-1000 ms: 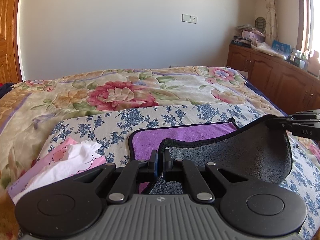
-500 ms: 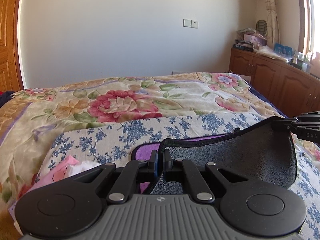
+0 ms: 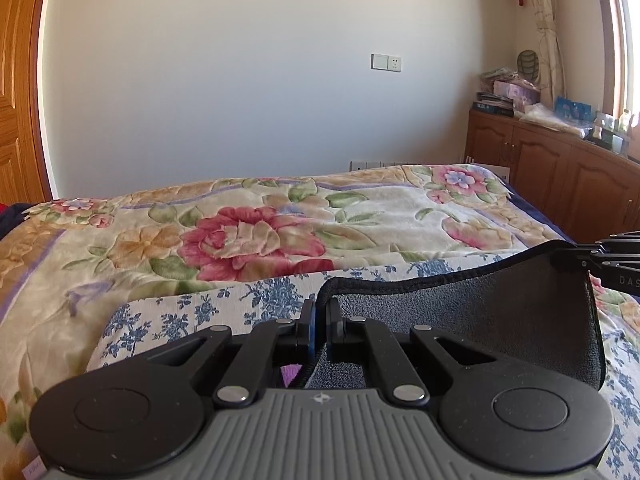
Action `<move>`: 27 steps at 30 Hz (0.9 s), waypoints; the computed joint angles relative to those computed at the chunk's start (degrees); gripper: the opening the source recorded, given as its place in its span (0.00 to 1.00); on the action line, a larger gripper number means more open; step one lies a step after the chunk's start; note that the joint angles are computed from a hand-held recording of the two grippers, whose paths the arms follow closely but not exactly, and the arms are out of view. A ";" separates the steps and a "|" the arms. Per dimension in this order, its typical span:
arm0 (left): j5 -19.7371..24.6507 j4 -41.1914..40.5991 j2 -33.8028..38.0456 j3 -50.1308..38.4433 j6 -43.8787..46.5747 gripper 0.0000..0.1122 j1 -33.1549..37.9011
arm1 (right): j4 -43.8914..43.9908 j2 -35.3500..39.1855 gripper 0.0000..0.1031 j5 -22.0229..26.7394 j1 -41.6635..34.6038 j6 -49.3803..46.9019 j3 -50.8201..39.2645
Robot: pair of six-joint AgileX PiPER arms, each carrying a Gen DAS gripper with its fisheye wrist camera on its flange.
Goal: Fold towel
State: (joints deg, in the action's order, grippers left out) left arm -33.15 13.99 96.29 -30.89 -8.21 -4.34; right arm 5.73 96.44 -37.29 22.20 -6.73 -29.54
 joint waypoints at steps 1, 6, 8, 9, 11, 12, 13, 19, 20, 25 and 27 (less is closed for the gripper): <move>0.19 -0.56 0.40 -0.54 0.41 0.05 -0.26 | 0.13 0.34 0.04 0.01 0.00 -0.29 -0.42; 0.84 -3.83 2.43 -3.18 3.10 0.05 -1.81 | 0.73 2.04 0.04 0.31 -0.10 -1.66 -2.66; 1.12 -4.71 3.38 -4.40 3.71 0.05 -2.26 | 0.78 3.01 0.04 0.41 -0.41 -1.96 -3.52; 1.17 -5.08 3.85 -4.94 3.89 0.05 -2.42 | 1.05 3.64 0.04 0.33 -0.52 -2.36 -4.00; 1.51 -5.91 4.94 -6.20 4.27 0.05 -2.73 | 1.25 5.09 0.04 0.59 -0.87 -2.89 -5.19; 1.70 -6.15 5.62 -6.90 4.34 0.05 -2.78 | 1.22 5.80 0.04 0.72 -1.02 -3.19 -5.70; 1.98 -6.49 6.37 -7.65 4.54 0.05 -2.83 | 1.13 6.62 0.04 0.93 -1.14 -3.53 -6.32; 3.11 -8.82 11.14 -11.61 7.26 0.05 -2.76 | 1.13 11.61 0.04 2.68 -2.08 -6.78 -10.37; 3.56 -9.04 12.00 -12.40 7.64 0.05 -2.72 | 0.79 12.33 0.04 3.05 -2.37 -6.57 -10.99; 4.07 -12.54 16.61 -15.50 11.52 0.05 -3.37 | 0.39 15.94 0.04 5.25 -3.27 -6.03 -13.83; 4.49 -13.38 17.82 -16.42 12.54 0.05 -3.63 | 0.28 16.98 0.04 6.07 -3.37 -5.83 -14.54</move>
